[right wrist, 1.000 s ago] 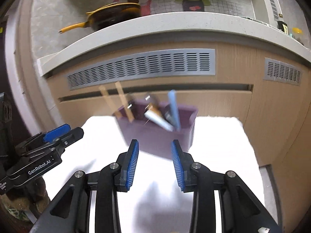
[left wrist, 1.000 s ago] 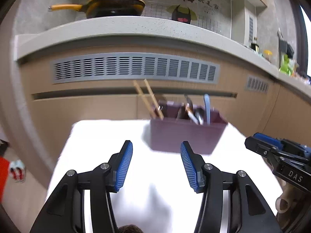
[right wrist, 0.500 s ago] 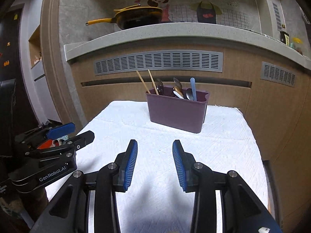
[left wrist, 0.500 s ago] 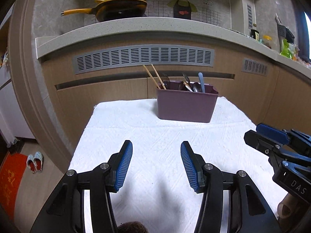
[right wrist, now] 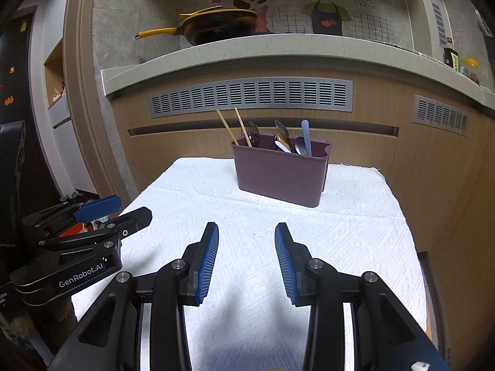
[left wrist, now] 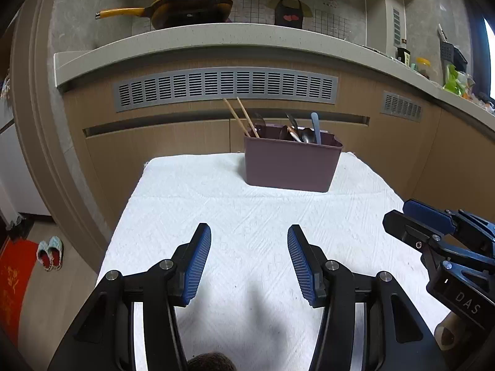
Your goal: Organize utensils
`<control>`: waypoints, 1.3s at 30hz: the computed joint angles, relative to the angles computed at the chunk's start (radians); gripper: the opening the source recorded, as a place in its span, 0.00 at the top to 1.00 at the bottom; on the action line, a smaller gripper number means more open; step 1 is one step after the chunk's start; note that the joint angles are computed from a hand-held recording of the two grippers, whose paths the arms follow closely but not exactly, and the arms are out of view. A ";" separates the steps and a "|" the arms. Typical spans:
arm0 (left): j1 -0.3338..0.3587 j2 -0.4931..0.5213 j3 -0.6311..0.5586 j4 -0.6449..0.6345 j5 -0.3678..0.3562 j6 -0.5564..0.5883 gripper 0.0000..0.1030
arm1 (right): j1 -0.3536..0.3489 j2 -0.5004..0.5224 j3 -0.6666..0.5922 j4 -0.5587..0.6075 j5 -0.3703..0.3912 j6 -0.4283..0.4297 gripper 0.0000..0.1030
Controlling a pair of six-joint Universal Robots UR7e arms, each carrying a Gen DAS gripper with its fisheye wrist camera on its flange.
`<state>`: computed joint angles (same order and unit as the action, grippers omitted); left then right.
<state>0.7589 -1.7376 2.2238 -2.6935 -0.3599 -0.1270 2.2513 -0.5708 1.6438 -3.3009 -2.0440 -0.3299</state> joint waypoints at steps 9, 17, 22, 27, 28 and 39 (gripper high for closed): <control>0.006 0.001 -0.003 0.002 -0.008 0.000 0.49 | -0.001 0.001 -0.003 0.006 0.000 0.003 0.65; 0.007 0.001 -0.001 -0.001 -0.011 0.000 0.49 | -0.002 0.001 -0.003 0.006 0.001 0.001 0.64; 0.007 0.000 -0.002 0.006 -0.011 -0.004 0.49 | -0.003 0.001 -0.002 0.004 -0.001 0.000 0.64; 0.007 0.002 0.001 -0.002 -0.010 -0.001 0.49 | -0.008 0.001 -0.001 0.000 -0.003 -0.001 0.63; 0.006 0.002 0.001 0.003 -0.010 -0.006 0.49 | -0.009 0.000 -0.001 0.000 -0.003 -0.001 0.63; 0.005 0.001 0.003 0.018 -0.010 -0.018 0.49 | -0.012 -0.003 0.002 -0.006 -0.004 -0.006 0.63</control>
